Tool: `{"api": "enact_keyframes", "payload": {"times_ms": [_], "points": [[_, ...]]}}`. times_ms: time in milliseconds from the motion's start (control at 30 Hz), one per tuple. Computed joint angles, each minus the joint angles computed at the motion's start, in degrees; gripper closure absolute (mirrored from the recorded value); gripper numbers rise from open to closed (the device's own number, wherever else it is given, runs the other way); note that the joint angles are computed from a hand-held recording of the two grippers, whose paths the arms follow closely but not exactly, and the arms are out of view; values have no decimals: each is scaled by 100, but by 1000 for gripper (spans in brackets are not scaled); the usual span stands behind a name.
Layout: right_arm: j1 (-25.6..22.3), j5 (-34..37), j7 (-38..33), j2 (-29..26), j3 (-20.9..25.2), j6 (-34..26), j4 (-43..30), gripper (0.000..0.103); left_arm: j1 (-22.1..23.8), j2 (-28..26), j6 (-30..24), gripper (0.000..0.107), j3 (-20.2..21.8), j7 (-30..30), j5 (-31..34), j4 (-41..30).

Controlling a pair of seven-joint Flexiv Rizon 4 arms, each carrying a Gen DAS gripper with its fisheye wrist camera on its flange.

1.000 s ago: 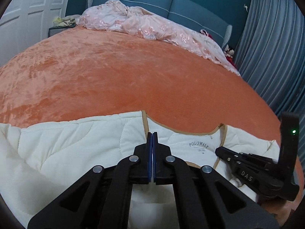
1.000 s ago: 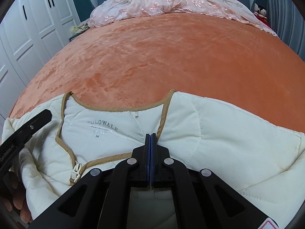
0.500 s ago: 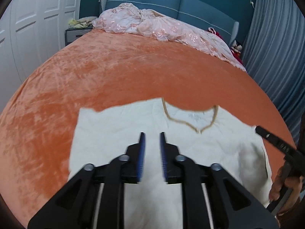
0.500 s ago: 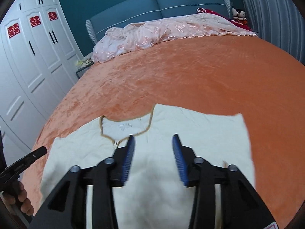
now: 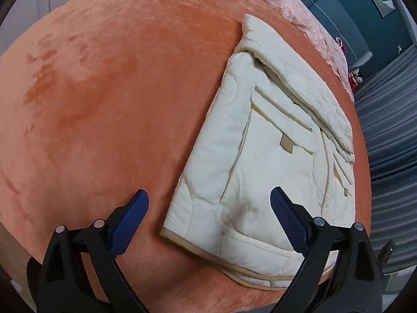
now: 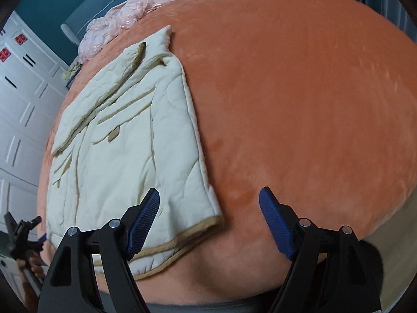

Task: Fold large clothes
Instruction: 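Grasp the jacket hem with both tools and lift it toward the collar, then lay the hem down over the jacket and open both tools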

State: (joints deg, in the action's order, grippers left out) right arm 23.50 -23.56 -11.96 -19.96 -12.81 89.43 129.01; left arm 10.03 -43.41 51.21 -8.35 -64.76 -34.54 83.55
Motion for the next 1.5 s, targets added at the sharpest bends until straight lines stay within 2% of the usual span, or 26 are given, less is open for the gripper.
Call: {"api": "enact_keyframes", "payload": {"times_ms": [67,167,200,233,267,300,333,367,433,500,633,700,733,800,900,1000,1067,1100,1167,1267,1333,1400,1433,1500], "points": [[35,284,10,-203,100,221,-58,25,-63,-6,196,17,-25,82,23,103],[780,229,221,-381,-653,342,-80,24,-234,-39,429,24,67,-13,174,142],[901,270,175,-443,-757,489,-103,25,-271,-39,546,27,70,-43,209,164],[971,350,136,-507,-785,613,-154,27,-254,-34,597,43,22,3,214,191],[1001,385,137,-554,-770,662,-216,34,-278,-44,527,56,59,-37,293,146],[872,481,10,-595,-568,612,-334,41,-266,-39,485,62,59,-39,325,138],[798,546,-103,-612,-438,499,-437,59,-254,-25,440,78,55,-68,331,131],[884,521,-108,-578,-496,277,-494,75,-227,6,381,85,38,-75,322,139],[1085,448,-96,-446,-729,134,-439,90,-124,154,417,91,-76,19,171,288],[1053,419,-188,-284,-745,359,-299,94,-44,348,519,94,-195,224,-1,482],[1149,-12,-515,351,-848,68,-5,98,16,886,512,97,-244,664,-240,932],[880,-151,-824,756,-442,-335,117,99,31,1202,339,97,-160,869,-288,1166],[677,-1,-1156,980,-67,-661,150,99,42,1394,225,98,-94,1003,-296,1325],[409,555,-1974,1420,597,-1416,168,99,51,1840,-116,98,130,1315,-165,1679],[334,1625,-3064,2186,1307,-2784,153,99,24,2588,-856,98,600,1617,258,2185],[355,2423,-3329,2845,1742,-3797,93,99,6,3252,-1533,98,1015,1672,588,2600],[278,2584,-3302,3053,1943,-4075,6,99,-39,3602,-1705,99,1165,1686,597,2819],[190,2550,-3279,3068,2009,-4004,-38,99,-62,3680,-1695,99,1190,1705,488,2846],[-100,2316,-3168,2904,2044,-3420,-165,99,-128,3672,-1473,99,1124,1875,-107,2813],[-710,1387,-2657,2474,2089,-2143,-210,99,-323,3386,-560,99,859,2367,-1114,2621],[-1072,457,-1971,1915,1949,-1296,-425,99,-476,2974,172,100,628,2562,-1576,2284],[-1194,-537,-1130,1338,1540,-620,-719,99,-568,2453,772,100,406,2531,-1812,1804],[-1165,-872,-824,1035,1287,-383,-939,99,-633,2106,1068,100,344,2287,-1719,1455],[-782,-1712,-34,539,454,-67,-1336,99,-689,1503,1348,99,275,1754,-1377,788]]}}
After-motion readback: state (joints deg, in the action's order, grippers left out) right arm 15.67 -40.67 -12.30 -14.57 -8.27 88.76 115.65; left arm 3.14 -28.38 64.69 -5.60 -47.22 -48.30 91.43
